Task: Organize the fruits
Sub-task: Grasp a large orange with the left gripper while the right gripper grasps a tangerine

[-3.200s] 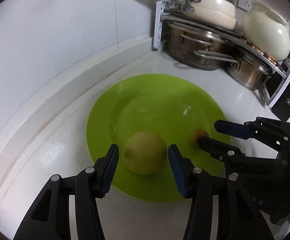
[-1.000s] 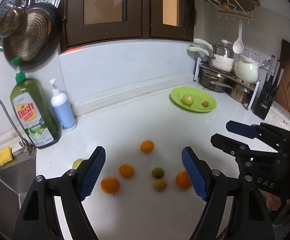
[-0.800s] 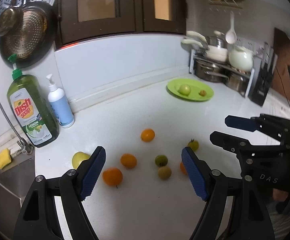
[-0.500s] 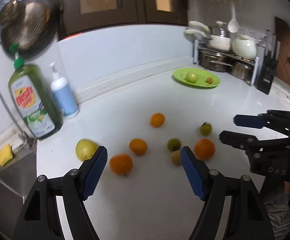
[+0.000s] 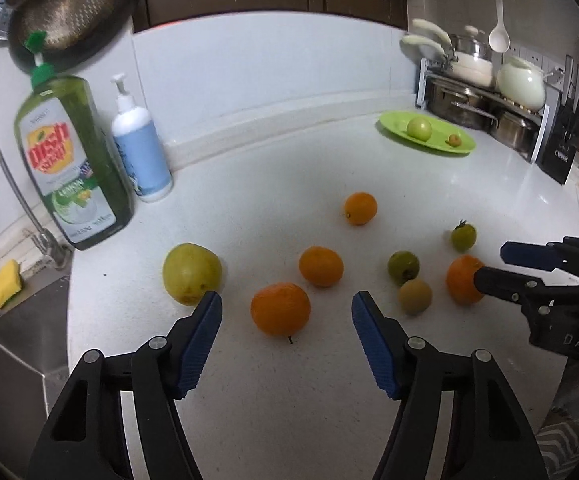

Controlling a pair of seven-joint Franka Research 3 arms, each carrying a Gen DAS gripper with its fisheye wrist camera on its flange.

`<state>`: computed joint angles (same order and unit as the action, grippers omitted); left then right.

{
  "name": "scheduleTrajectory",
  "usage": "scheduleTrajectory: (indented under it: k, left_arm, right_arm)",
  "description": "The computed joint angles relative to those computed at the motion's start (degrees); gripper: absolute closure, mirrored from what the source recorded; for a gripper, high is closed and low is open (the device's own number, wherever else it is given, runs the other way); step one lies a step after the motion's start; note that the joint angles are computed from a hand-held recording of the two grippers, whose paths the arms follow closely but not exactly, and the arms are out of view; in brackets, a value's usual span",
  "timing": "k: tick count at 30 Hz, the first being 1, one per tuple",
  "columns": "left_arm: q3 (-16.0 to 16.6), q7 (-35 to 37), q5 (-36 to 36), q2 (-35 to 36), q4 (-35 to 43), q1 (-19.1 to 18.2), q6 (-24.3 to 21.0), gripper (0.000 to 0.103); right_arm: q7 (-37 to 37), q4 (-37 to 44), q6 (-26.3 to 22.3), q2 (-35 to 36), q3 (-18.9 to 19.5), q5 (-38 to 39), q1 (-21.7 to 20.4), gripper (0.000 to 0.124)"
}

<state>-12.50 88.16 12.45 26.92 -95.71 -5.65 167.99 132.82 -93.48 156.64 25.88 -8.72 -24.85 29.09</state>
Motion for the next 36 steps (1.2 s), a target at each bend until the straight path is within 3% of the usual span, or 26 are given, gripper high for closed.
scheduleTrajectory:
  k: [5,14,25,36]
  left_arm:
    - [-2.1,3.9,-1.7,3.1,3.8,1.5,-3.2,0.041]
    - [-2.2,5.5,-4.6,5.5,6.7,1.4,-6.1,0.049]
    - [-1.3,4.9,-4.6,6.6,7.9,0.4,-6.4,0.061]
    - [-1.1,4.0,-3.9,6.2,7.4,0.2,-5.6,0.062]
  right_arm:
    - [0.1,2.9,-4.0,1.9,0.4,1.5,-0.3,0.076]
    - [-3.0,6.2,-7.9,4.2,2.1,5.4,-1.8,0.076]
    - [-5.1,7.7,-9.0,5.2,2.2,7.4,-1.9,0.077]
    - [-4.7,6.5,-8.2,4.7,1.8,7.2,-1.7,0.081]
